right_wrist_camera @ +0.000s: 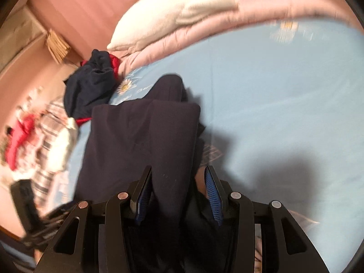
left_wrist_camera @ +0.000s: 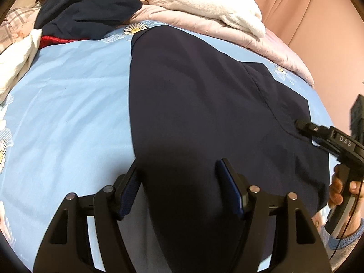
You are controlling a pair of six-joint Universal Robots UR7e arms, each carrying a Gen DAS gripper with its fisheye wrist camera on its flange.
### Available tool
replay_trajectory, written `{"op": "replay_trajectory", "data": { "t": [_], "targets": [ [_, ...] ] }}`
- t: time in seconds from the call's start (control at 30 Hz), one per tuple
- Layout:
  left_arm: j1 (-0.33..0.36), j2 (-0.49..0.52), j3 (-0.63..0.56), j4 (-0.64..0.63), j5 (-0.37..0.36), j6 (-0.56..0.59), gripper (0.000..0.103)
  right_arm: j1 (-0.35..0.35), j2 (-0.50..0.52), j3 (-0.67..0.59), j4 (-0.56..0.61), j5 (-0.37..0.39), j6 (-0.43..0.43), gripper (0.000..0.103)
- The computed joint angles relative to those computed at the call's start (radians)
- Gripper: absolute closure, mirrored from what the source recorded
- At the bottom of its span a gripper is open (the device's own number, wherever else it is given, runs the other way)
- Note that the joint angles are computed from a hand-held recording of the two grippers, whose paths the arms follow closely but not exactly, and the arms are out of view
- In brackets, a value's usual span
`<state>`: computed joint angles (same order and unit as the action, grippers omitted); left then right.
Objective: Fold large clothes
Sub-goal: 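Lift both grippers off the folded navy jacket and pull back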
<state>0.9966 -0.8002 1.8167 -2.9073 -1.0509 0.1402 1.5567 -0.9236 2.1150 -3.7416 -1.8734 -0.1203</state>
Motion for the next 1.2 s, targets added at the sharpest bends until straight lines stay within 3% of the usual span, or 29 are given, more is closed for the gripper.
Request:
{"op": "replay_trajectory", "data": {
  "t": [0.03, 0.13, 0.33, 0.43, 0.53, 0.63, 0.77, 0.93, 1.2],
  "targets": [
    [-0.003, -0.008, 0.012, -0.004, 0.003, -0.007, 0.035, 0.021, 0.012, 0.000, -0.042, -0.052, -0.023, 0.059],
    [-0.015, -0.036, 0.057, -0.022, 0.009, -0.018, 0.035, 0.058, 0.029, 0.023, -0.158, -0.110, -0.076, 0.059],
    [-0.049, -0.089, 0.157, -0.072, 0.021, -0.019, 0.037, 0.094, 0.039, 0.081, -0.258, -0.054, -0.183, 0.059],
    [-0.064, -0.100, 0.200, -0.104, 0.038, -0.008, 0.037, 0.106, 0.058, 0.096, -0.260, -0.011, -0.235, 0.059],
    [-0.068, -0.089, 0.212, -0.116, 0.059, -0.001, 0.036, 0.109, 0.092, 0.088, -0.247, -0.020, -0.285, 0.060],
    [-0.065, -0.076, 0.207, -0.113, 0.074, 0.005, 0.036, 0.081, 0.091, 0.072, -0.167, -0.015, -0.248, 0.061],
    [-0.061, -0.058, 0.199, -0.126, 0.089, 0.035, 0.034, 0.056, 0.115, 0.035, -0.104, -0.074, -0.210, 0.071],
    [-0.056, -0.091, 0.213, -0.095, 0.064, -0.002, 0.034, 0.051, 0.105, 0.032, -0.086, -0.070, -0.203, 0.073],
    [-0.061, -0.104, 0.252, -0.103, 0.071, -0.010, 0.034, 0.061, 0.112, 0.089, -0.153, -0.080, -0.212, 0.073]
  ]
}}
